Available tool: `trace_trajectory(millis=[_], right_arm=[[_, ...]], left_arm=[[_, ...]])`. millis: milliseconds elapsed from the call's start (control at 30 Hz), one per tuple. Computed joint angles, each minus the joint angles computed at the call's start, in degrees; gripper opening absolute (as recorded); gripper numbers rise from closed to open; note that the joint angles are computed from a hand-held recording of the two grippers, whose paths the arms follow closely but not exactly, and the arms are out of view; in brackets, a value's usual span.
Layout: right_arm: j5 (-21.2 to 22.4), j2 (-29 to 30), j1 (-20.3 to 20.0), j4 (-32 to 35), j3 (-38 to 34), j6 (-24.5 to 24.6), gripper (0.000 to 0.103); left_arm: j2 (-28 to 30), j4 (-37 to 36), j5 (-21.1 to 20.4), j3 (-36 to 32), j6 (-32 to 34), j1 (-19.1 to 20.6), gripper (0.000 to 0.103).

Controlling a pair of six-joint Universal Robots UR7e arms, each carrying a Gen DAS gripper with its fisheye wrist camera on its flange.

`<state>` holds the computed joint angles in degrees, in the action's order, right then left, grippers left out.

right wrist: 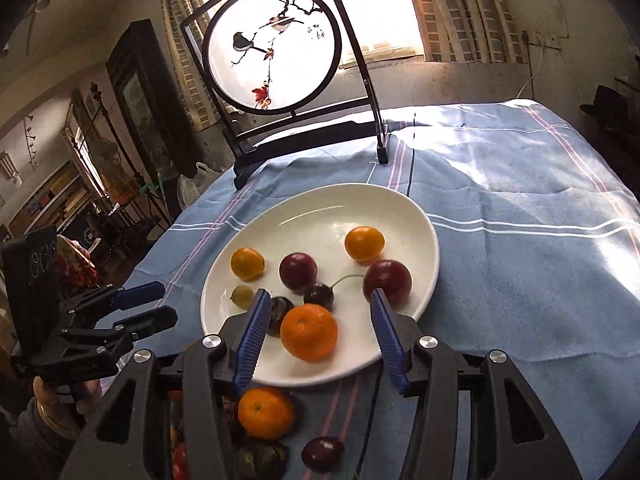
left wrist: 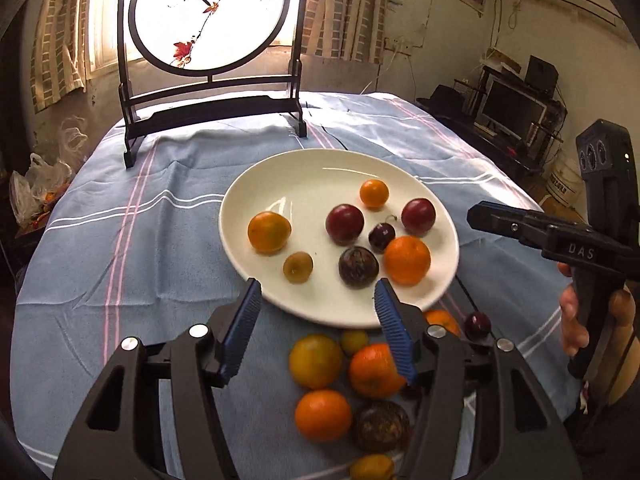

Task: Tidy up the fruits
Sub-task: 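Place both fruits on the white plate and open both grippers, then grasp another yellow fruit with the left gripper while the right gripper grasps a dark cherry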

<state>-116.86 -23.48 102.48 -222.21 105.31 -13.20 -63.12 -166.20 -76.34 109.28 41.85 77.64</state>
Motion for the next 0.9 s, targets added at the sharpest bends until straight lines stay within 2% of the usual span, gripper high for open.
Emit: trace_trajectory(millis=[233, 333, 367, 400, 467, 767, 900], right_arm=[[-2.73, 3.3, 1.33, -9.71, 7.69, 0.5, 0.053], [-2.67, 4.38, 1.08, -11.55, 9.21, 0.92, 0.053], [-2.39, 4.48, 1.03, -12.58, 9.63, 0.98, 0.053], [-1.97, 4.57, 0.93, -13.65, 9.96, 0.81, 0.053], [-1.57, 4.4, 0.68, -13.5, 10.18, 1.27, 0.053], [0.8, 3.83, -0.36, -13.9, 11.03, 2.11, 0.053], [0.66, 4.06, -0.12, -14.1, 10.88, 1.55, 0.053]], left_arm=[[-10.52, -1.46, 0.17, 12.66, 7.57, 2.23, 0.057], [-12.7, -1.64, 0.31, 15.5, 8.27, 3.43, 0.057], [-13.07, -0.88, 0.19, 15.92, 8.37, 3.78, 0.054], [-13.14, -0.26, 0.3, 16.24, 8.5, 3.98, 0.045], [-12.86, 0.18, 0.69, 16.94, 8.66, 4.21, 0.04], [-9.95, -3.58, -0.64, 18.04, 8.07, 4.41, 0.035], [-9.42, -4.18, -2.12, 18.24, 8.86, 4.99, 0.027]])
